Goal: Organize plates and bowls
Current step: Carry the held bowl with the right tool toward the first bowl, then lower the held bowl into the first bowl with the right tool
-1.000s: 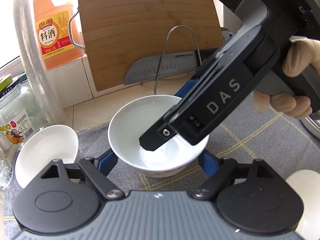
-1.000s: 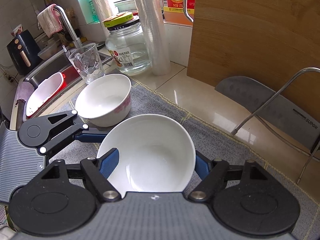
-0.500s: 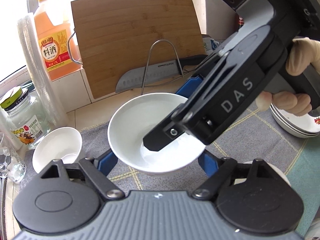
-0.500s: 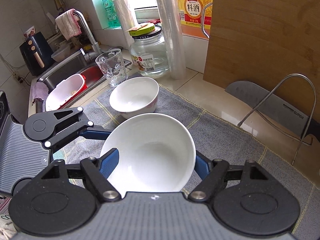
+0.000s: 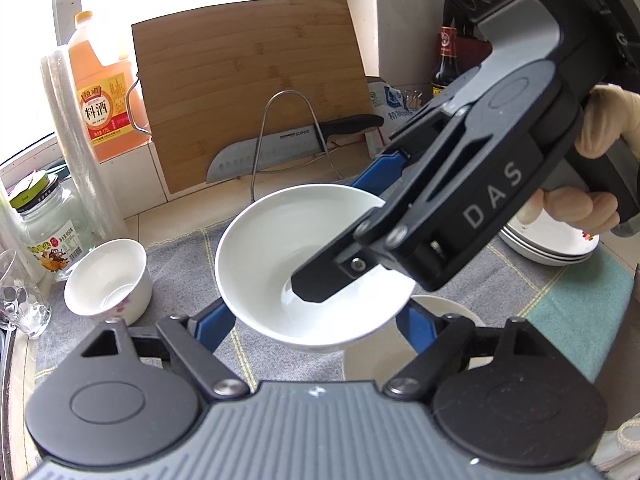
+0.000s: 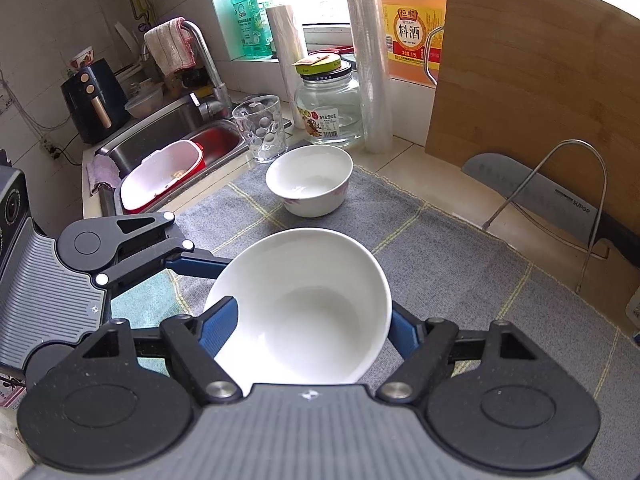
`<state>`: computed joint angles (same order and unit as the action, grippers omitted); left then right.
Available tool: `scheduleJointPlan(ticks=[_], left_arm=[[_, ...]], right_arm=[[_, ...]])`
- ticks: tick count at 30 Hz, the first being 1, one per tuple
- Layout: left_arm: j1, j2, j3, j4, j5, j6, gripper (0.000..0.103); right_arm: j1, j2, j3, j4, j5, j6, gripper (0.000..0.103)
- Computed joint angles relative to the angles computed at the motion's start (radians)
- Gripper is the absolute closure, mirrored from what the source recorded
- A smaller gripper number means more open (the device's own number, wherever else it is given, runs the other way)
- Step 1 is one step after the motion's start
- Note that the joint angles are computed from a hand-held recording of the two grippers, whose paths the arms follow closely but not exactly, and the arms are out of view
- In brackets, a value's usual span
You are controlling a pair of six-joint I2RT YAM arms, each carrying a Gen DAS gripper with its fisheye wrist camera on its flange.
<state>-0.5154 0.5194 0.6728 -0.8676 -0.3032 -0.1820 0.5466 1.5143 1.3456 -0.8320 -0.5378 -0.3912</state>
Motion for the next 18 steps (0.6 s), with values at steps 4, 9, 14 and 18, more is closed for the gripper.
scheduleJointPlan(ticks=[4, 9, 14, 18], left_arm=[[-0.142, -0.003, 0.016, -0.057, -0.092, -0.106, 0.017], [-0.337, 0.012, 0.034, -0.124, -0.212, -0.246, 0.017], [-0.427, 0.034, 0.040, -0.143, -0.244, -0.312, 0.017], [-0.490, 0.062, 0.040, -0.148, -0.262, -0.361, 0.017]], right_arm=[[-0.009, -0.062, -0.050, -0.015, -0.001, -0.010, 0.020], [-0.031, -0.128, -0.103, -0.041, -0.012, -0.020, 0.020], [-0.058, -0.182, -0.144, -0.071, -0.016, -0.040, 0.020], [-0.083, -0.211, -0.175, -0.086, -0.018, -0.052, 0.020]])
